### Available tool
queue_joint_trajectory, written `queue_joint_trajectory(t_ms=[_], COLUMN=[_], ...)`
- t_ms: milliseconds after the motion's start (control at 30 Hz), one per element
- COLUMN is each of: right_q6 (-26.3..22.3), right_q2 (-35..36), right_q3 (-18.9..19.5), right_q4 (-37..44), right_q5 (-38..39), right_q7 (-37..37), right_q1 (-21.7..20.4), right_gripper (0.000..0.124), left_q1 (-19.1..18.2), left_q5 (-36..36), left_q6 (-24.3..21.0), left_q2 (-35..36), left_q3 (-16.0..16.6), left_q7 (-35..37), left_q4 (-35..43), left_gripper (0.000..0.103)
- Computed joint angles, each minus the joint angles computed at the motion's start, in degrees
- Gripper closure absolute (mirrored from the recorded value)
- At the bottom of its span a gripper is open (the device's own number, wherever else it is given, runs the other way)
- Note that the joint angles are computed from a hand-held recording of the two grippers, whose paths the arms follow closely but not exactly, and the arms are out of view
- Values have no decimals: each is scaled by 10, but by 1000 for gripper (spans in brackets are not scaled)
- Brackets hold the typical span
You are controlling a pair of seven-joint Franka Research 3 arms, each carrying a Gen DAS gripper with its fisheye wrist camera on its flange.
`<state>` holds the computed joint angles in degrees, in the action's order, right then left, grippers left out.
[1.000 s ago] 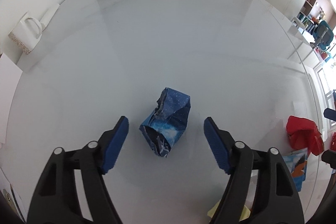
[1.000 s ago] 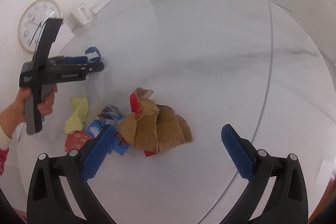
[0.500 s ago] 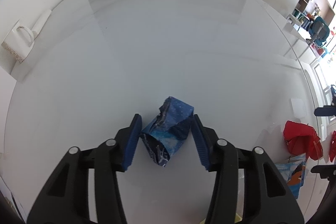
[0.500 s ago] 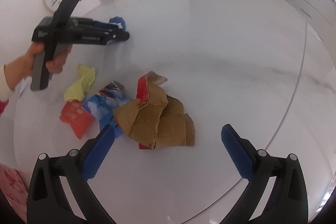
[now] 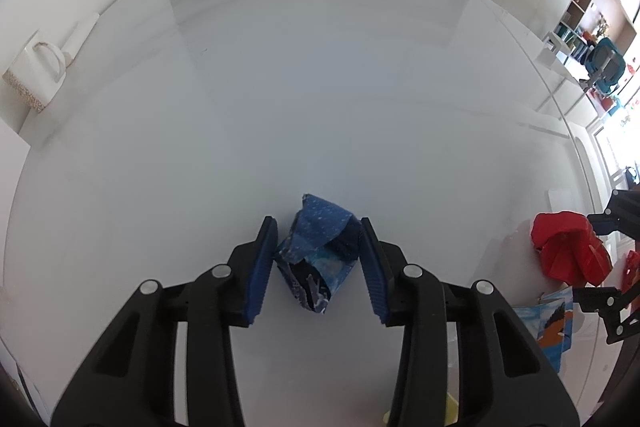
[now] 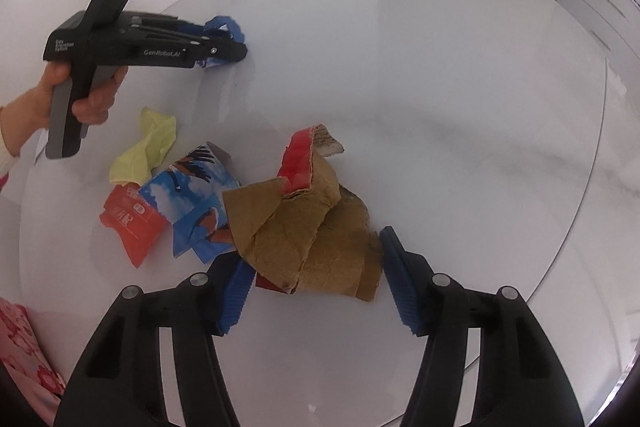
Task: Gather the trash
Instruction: 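Carry the blue paper and brown bag to the wastebasket and open both grippers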
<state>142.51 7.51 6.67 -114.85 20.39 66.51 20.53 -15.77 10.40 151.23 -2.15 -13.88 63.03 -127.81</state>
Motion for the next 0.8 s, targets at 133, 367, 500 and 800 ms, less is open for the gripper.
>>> queue_joint_trajectory(t_ms=[133, 367, 500, 800], right_q6=[12, 40, 53, 37], right_q2=[-21, -87, -141, -259], right_q3=[1, -3, -5, -3], right_q4=[-24, -87, -137, -228], right_q5=[43, 118, 130, 108], right_q7=[-1, 3, 24, 85], right_q1=[-6, -8, -2, 15], right_gripper=[64, 64, 64, 64], left_q1=[-2, -10, -26, -88], left_q5=[-12, -47, -69, -101], left_q6=[2, 0, -11, -55], left_q2=[-16, -74, -128, -229], left_q3=[1, 6, 7, -5], left_q7=[9, 21, 17, -17], left_q4=[-12, -42, -69, -116], left_gripper=[63, 63, 63, 63])
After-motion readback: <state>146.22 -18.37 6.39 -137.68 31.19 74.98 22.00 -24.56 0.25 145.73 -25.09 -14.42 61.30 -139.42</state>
